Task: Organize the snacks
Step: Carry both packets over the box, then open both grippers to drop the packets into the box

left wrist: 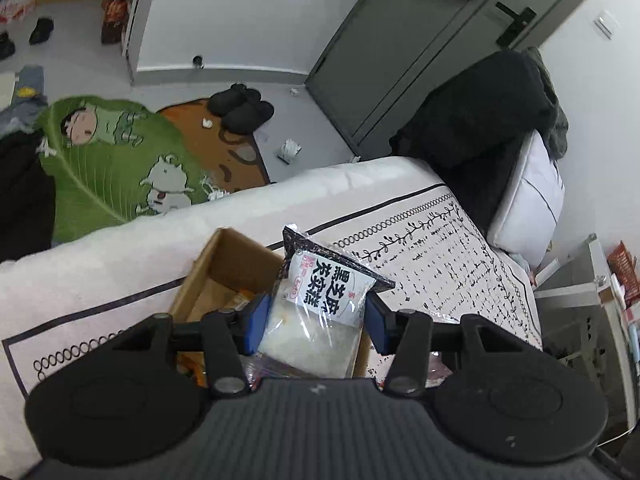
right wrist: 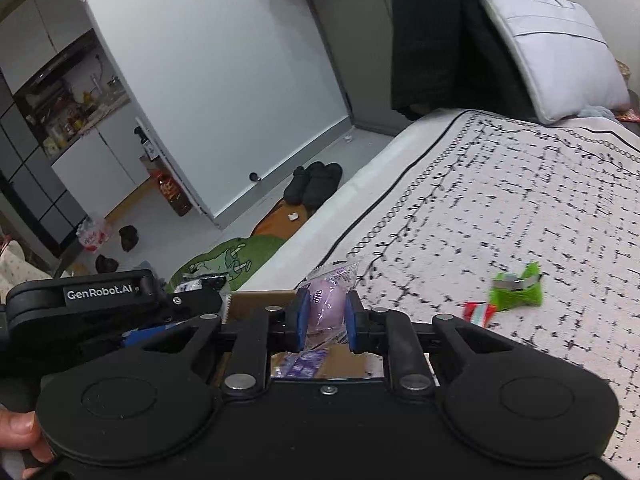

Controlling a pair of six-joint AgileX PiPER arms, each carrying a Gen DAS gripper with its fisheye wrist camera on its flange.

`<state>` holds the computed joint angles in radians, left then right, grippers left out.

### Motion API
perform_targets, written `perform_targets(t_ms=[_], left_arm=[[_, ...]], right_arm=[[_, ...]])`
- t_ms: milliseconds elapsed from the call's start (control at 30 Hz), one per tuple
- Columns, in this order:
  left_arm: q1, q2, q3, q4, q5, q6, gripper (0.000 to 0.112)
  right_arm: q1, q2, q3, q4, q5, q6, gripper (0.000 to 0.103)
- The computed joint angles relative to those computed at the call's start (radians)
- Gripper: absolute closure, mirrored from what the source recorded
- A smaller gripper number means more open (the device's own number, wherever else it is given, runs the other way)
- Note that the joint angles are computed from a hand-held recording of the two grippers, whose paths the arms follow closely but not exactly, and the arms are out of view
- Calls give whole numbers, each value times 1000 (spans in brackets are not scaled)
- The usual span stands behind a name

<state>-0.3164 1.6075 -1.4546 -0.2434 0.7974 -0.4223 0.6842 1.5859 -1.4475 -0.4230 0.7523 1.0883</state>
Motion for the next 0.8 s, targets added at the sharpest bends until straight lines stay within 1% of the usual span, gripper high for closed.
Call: perform_targets(t_ms=[33, 267, 433, 533, 567, 633, 667, 700, 800], left_arm=[[17, 1, 5, -29, 2, 27, 62], [76, 10, 21, -119, 11, 113, 62], [92, 44, 10, -137, 34, 134, 62], [91, 61, -1, -127, 37, 140, 58], [94, 65, 0, -136, 37, 142, 57], [100, 70, -1, -156, 39, 152, 52], [97, 69, 0, -152, 37, 152, 51], [92, 67, 1, -142, 33, 146, 49], [85, 69, 1, -135, 29, 135, 44]], right_arm=[[4, 13, -15, 2, 4, -4, 85], [33, 81, -92, 4, 32, -6, 85], [39, 119, -137, 24, 64, -25, 85], [31, 139, -169, 71, 82, -68, 84], [29, 145, -179, 80, 92, -73, 82], [32, 149, -186, 60, 107, -69, 72], [36, 148, -186, 38, 117, -55, 65], [38, 143, -180, 25, 122, -43, 63], [29, 120, -151, 19, 127, -34, 63]])
